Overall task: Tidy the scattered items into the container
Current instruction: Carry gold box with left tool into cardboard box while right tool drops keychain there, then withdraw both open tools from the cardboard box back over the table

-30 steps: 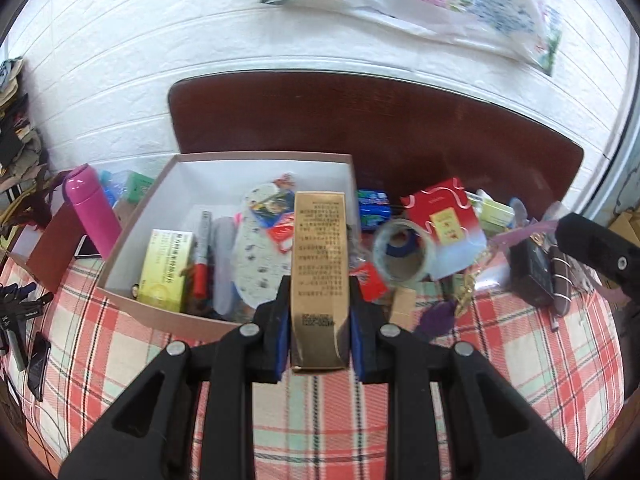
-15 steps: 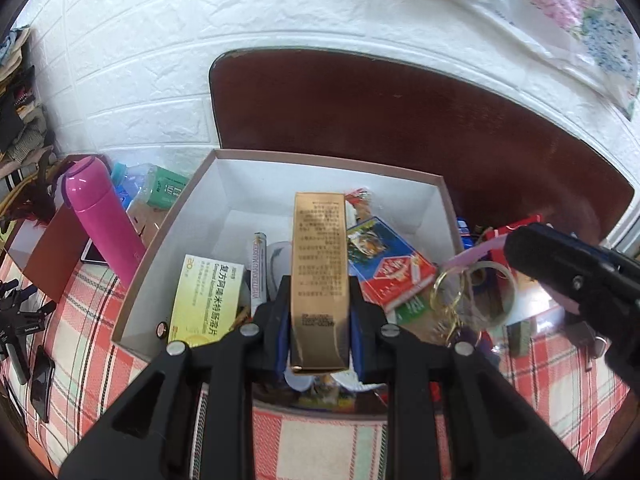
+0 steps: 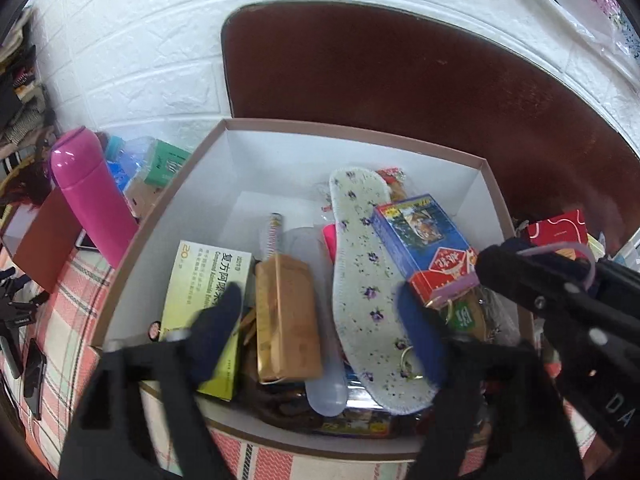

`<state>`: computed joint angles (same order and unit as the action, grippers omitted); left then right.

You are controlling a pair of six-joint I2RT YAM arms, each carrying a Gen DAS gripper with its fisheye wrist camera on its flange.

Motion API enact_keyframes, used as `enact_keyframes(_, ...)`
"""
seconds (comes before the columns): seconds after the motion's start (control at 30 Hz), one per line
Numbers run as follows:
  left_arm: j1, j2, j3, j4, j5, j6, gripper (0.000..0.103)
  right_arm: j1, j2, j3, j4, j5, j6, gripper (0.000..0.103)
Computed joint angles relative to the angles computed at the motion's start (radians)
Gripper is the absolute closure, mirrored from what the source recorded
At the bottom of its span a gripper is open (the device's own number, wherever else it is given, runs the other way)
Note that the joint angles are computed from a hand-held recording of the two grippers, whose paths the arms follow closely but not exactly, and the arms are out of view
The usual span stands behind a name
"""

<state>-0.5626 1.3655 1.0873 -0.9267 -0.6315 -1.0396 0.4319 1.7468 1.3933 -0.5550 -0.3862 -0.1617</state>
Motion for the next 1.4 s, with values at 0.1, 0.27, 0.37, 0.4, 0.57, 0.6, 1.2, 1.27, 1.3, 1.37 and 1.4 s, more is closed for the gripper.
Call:
enact_keyframes(0.1,-0.018,0.012,0.024,-0.036,-0.027,-0.024,0.016,0.001,-0.016,-0.019,0.009,0.022,-0.008,0.068)
enact_keyframes(0.27,-0.063,-0.008,0.054,-0.109,-0.062,-0.082,0.014,-0.028,-0.107,-0.093,0.065,0.042,0.004,0.026)
enact_keyframes(0.37,-0.121,-0.001,0.103,-0.183,-0.101,-0.149,0.012,-0.073,-0.171,-0.121,0.054,0.01,-0.015,0.026)
enact_keyframes(0.4,-0.152,0.004,0.124,-0.209,-0.114,-0.176,0.011,-0.097,-0.196,-0.13,0.044,-0.01,-0.024,0.026)
enact_keyframes(0.57,-0.307,0.083,0.253,-0.327,-0.166,-0.307,0.01,-0.296,-0.306,-0.183,-0.018,-0.149,-0.101,0.026)
enact_keyframes(0.6,-0.34,0.104,0.28,-0.342,-0.17,-0.327,0.008,-0.346,-0.313,-0.187,-0.037,-0.179,-0.122,0.026)
enact_keyframes(1.2,-0.523,0.68,0.669,-0.068,-0.015,-0.17,0.008,-0.969,0.01,-0.047,-0.355,-0.376,-0.625,0.024)
enact_keyframes(1.27,-0.504,0.693,0.649,-0.033,-0.005,-0.161,0.008,-0.974,0.035,-0.031,-0.371,-0.376,-0.656,0.024)
enact_keyframes(1.3,-0.494,0.698,0.637,-0.015,-0.001,-0.158,0.008,-0.973,0.042,-0.031,-0.368,-0.373,-0.667,0.024)
enact_keyframes(1.37,-0.472,0.694,0.591,0.045,0.015,-0.14,0.008,-0.964,0.057,-0.035,-0.359,-0.366,-0.679,0.024)
enact_keyframes(1.4,-0.461,0.695,0.577,0.064,0.022,-0.131,0.008,-0.956,0.064,-0.04,-0.351,-0.363,-0.676,0.024)
